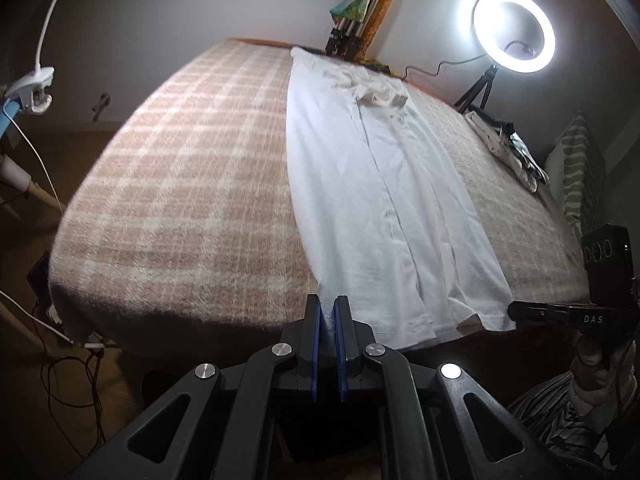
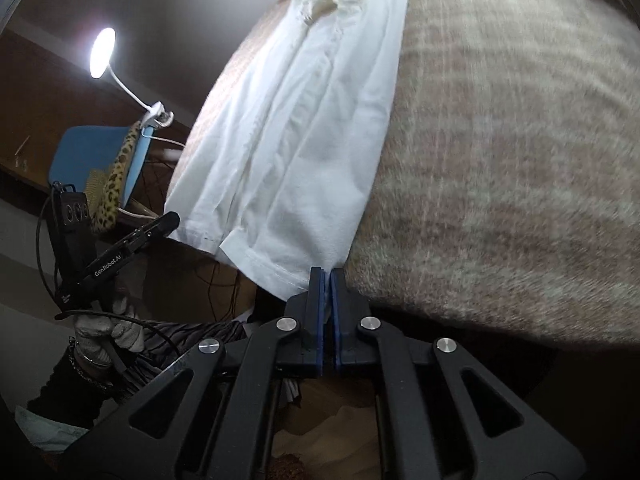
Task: Fold small clothes
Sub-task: 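Lift the hem and fold it up toward the collar with both grippers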
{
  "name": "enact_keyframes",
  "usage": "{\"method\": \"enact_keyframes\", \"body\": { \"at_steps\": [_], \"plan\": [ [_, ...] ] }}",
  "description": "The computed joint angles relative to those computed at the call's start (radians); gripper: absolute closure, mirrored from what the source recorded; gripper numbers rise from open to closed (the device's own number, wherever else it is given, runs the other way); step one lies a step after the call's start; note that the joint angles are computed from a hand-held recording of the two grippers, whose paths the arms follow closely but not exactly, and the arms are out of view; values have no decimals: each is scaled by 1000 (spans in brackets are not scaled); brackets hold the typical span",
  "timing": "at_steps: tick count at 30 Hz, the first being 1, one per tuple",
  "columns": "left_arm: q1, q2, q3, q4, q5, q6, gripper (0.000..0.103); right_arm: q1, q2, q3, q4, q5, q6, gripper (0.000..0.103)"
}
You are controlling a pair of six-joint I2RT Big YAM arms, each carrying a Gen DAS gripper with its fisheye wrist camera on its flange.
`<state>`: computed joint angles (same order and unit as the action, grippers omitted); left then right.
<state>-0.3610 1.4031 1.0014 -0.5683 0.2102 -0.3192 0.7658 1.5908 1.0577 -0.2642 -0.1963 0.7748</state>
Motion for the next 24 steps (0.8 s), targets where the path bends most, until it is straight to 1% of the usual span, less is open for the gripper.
{"method": "enact_keyframes", "body": {
  "at_steps": [2,5,7,9,15,20,24],
  "plan": [
    [4,7,11,-11,15,-9,99,-7,11,-1,19,-26,25,99],
    [14,13,45,-27,36,-8,99,-30,-5,-24,92,-62,66,99],
    [16,24,80,-40,30,6,99,-49,-19,-29,119,-73,69,99],
    [19,43,123,-47,25,14,100,-63,-22,-17,129,-69,60,99],
    [27,139,264,-65,19,20,99,-117,8,75,88,-51,17,99],
    [30,254,409,-97,-11,29,99,-161,70,187,29,-31,-4,99],
    [39,346,511,-121,-23,26,100,-195,136,273,-18,-34,-4,99]
  ]
}}
